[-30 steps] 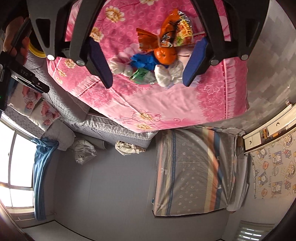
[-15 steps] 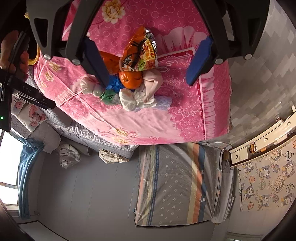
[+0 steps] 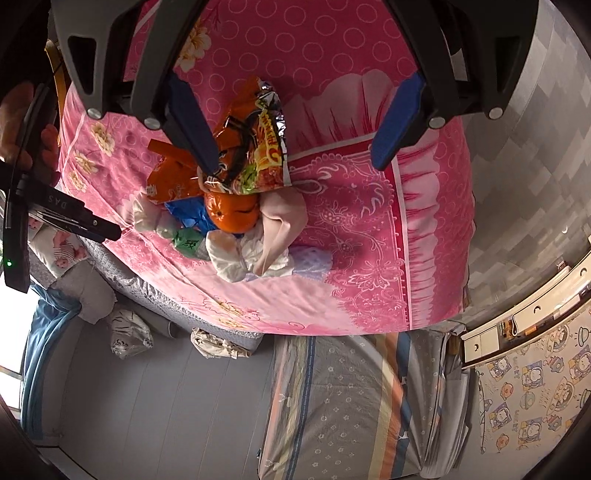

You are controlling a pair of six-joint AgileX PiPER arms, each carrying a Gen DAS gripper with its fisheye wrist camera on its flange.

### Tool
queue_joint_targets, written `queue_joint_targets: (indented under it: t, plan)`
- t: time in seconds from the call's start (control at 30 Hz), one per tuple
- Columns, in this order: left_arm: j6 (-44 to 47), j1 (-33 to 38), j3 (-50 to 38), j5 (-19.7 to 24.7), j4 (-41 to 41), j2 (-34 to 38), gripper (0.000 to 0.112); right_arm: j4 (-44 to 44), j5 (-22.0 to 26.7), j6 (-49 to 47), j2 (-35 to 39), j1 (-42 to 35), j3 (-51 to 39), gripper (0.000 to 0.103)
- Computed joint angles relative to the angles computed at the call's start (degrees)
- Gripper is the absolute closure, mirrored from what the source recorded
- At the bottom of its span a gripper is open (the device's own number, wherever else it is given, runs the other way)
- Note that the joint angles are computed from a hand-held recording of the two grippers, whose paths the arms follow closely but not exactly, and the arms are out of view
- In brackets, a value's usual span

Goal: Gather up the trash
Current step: 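Grasp the orange snack wrapper with the left gripper while the right gripper grasps white tissue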

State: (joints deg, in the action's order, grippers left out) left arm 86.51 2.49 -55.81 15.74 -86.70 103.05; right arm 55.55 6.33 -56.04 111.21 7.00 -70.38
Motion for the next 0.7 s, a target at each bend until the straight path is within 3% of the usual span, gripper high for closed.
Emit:
queue_joint_targets:
  t: [0.33, 0.7]
  plan:
    - [-2.17, -0.28, -2.85, 1.39, 2.96, 3.79, 0.032, -20.96, 3.31, 21.07, 6.17, -0.08, -6.64, 0.043]
    - [-10.71, -0.92, -7.33, 2.89, 12.82, 7.97, 0.043, -22.01, 9.94, 22.87, 12.21, -1.19, -14.65, 0.043]
